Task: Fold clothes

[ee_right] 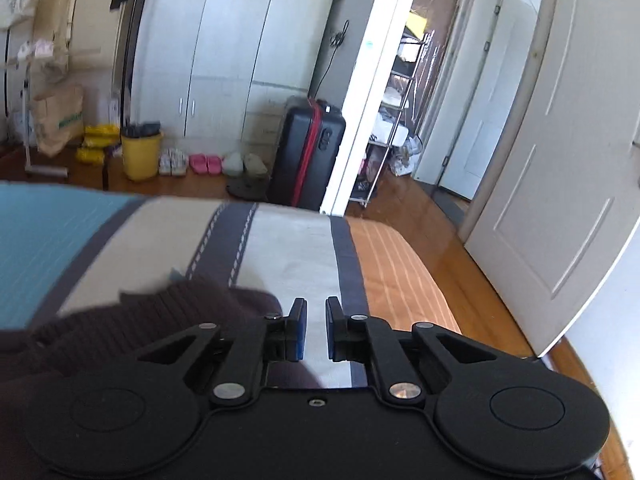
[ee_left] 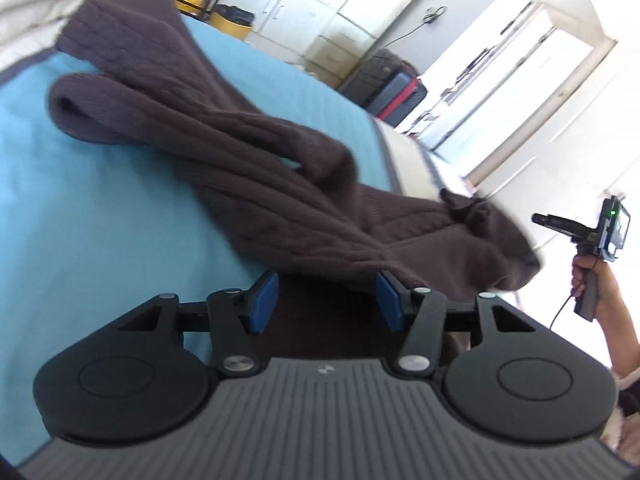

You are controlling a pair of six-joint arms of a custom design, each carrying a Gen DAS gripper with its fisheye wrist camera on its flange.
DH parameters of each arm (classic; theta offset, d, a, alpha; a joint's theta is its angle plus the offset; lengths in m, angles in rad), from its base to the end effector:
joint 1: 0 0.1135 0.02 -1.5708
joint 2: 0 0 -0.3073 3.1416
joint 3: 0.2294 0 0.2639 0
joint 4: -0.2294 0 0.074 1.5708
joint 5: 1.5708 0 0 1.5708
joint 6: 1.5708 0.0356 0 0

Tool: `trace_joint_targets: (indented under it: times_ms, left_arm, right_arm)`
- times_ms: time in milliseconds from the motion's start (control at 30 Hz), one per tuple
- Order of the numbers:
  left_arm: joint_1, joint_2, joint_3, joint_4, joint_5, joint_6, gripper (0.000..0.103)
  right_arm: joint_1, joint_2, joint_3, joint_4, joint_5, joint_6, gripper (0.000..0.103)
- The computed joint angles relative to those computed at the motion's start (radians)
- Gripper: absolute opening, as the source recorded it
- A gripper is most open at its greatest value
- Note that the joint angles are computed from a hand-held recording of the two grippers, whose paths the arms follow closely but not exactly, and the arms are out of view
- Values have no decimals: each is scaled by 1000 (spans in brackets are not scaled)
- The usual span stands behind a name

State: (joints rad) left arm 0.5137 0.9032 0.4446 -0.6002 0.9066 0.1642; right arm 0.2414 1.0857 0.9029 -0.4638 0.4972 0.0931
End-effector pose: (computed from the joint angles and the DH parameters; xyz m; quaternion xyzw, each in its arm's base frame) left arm 0.1303 0.0413 0.2112 -0.0420 0.8757 -0.3239 0.3556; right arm 0.2219 0.0371 0.3342 0.0451 0.8733 -0.1452 0.4628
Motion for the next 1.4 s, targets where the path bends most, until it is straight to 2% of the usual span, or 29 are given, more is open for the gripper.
trace_joint_targets:
  times_ms: [67, 133, 167, 300, 400, 500, 600, 700, 733, 833, 900, 967, 1033, 1067, 1100, 1133, 1167, 1200, 1233, 1267, 1300, 1367, 1400]
  left_arm:
    - [-28, 2, -21, 40, 15, -34, 56]
    - [-45, 5, -32, 60, 27, -56, 56]
    - [-55, 4, -34, 68, 32, -70, 56]
    - [-78, -10, -47, 97, 84, -121, 61]
    - [-62, -9, -44, 74, 161, -92, 61]
    - [-58, -34, -38, 33, 198, -48, 66]
    - [-84, -36, -38, 17, 217, -32, 70]
    - [-144, -38, -50, 49, 175, -72, 70]
    - [-172, -38, -57, 68, 154, -93, 70]
    - [-253, -27, -69, 114, 90, -151, 71]
    - [-334, -39, -99, 224, 7, -256, 78]
    - [-455, -57, -137, 373, -157, -426, 80]
    - [-545, -23, -135, 441, -246, -497, 75]
    - [-586, -2, -131, 470, -286, -526, 48]
    - [-646, 13, -111, 450, -359, -516, 10]
    - [-713, 11, -93, 422, -451, -500, 9]
    - [-770, -21, -92, 404, -536, -497, 8]
    - [-804, -69, -97, 391, -574, -507, 8]
    - [-796, -128, -98, 364, -551, -523, 8]
    - [-782, -187, -96, 335, -522, -541, 8]
    - [-764, -238, -87, 303, -484, -559, 8]
    - [-739, -328, -78, 263, -409, -604, 8]
    - [-737, -370, -81, 257, -377, -633, 8]
  right_arm:
    - [10, 9, 41, -24, -30, 65, 18]
    - [18, -10, 52, -67, -74, 145, 33]
    - [12, -22, 41, -94, -122, 188, 36]
    - [-43, 6, -31, -53, -378, 284, 55]
    - [-53, 18, -47, -30, -471, 321, 61]
    - [1, 27, -47, -18, -402, 313, 72]
    - [45, 62, -28, -31, -359, 195, 94]
    - [49, 34, -32, -44, -326, 46, 96]
    - [47, 21, -40, -42, -305, 24, 99]
    - [-13, 59, -32, -83, -363, -7, 99]
    - [-27, 113, -38, -84, -357, -29, 99]
    - [-19, 185, -42, -68, -301, -60, 99]
    - [-8, 256, -49, -26, -249, -93, 97]
    - [-14, 267, -56, 9, -259, -122, 90]
    - [-28, 265, -68, 50, -298, -148, 64]
    - [-25, 246, -82, 98, -285, -134, 39]
    - [-20, 227, -96, 148, -265, -117, 28]
    - [-15, 210, -110, 199, -243, -101, 22]
    - [14, 153, -142, 268, -161, -105, 14]
    - [47, 98, -173, 345, -71, -124, 12]
    - [42, 49, -174, 345, -44, -102, 12]
    - [22, -40, -157, 323, -5, -49, 11]
    - [-32, -71, -143, 273, -51, 5, 11]
